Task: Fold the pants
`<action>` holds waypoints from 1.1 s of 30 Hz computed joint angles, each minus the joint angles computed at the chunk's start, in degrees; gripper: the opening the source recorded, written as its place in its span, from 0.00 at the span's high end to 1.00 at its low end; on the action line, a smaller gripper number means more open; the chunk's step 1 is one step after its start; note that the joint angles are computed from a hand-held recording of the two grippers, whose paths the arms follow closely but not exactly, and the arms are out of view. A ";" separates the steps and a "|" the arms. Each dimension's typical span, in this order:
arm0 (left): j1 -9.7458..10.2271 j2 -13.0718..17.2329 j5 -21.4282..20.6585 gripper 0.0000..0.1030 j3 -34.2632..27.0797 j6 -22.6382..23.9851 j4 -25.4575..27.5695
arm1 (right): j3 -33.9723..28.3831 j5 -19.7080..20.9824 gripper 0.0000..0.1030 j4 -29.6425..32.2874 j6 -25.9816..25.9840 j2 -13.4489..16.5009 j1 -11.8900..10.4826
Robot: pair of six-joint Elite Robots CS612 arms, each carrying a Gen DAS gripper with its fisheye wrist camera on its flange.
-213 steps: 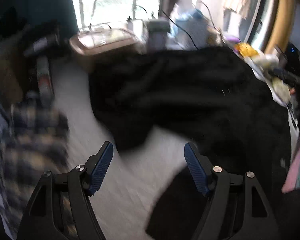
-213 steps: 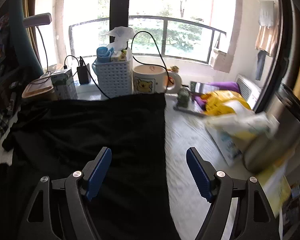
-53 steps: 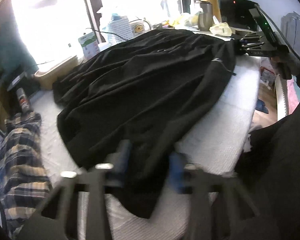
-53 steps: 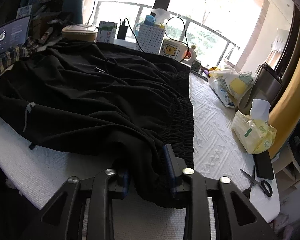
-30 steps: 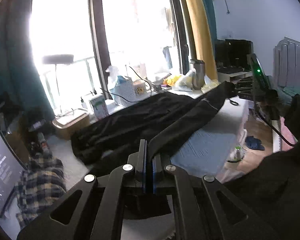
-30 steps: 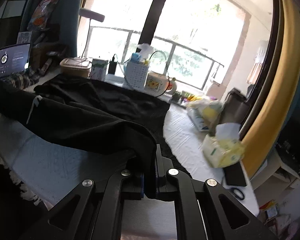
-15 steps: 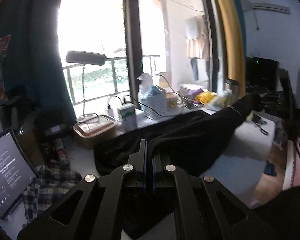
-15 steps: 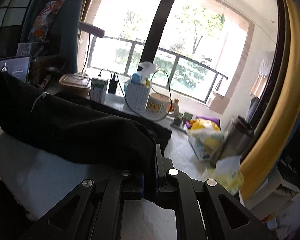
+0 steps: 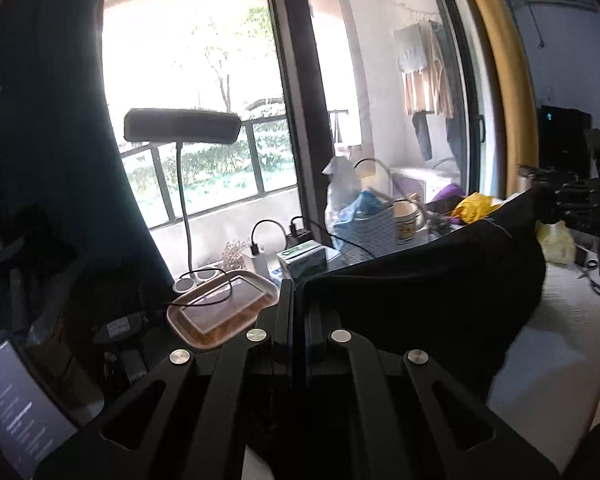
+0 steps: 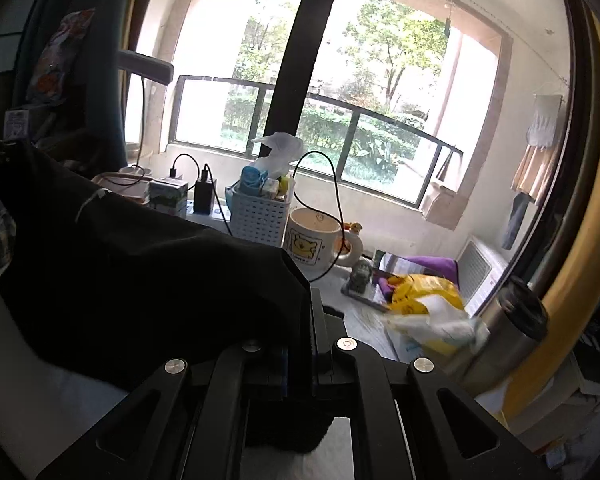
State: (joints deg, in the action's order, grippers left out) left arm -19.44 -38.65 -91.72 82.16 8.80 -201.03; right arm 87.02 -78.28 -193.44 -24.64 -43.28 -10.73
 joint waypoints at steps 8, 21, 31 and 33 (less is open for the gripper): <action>1.75 6.58 -1.67 0.98 -12.12 -0.78 10.92 | -13.77 1.60 0.94 16.26 3.32 7.00 0.57; 2.06 11.93 1.25 0.97 -21.84 -1.95 27.47 | -33.87 1.64 0.61 41.11 3.11 16.53 1.14; 1.99 11.11 5.08 0.47 -21.06 -3.83 27.77 | -37.00 -7.64 0.14 35.99 2.42 17.70 1.47; 2.20 10.60 5.05 0.45 -20.39 -4.98 26.55 | -35.56 -8.35 0.14 34.17 3.69 17.08 1.25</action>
State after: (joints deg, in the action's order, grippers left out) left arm -17.24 -28.05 -86.66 61.78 3.82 -174.48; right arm 51.47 -86.63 -159.27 -20.96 -26.20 -9.47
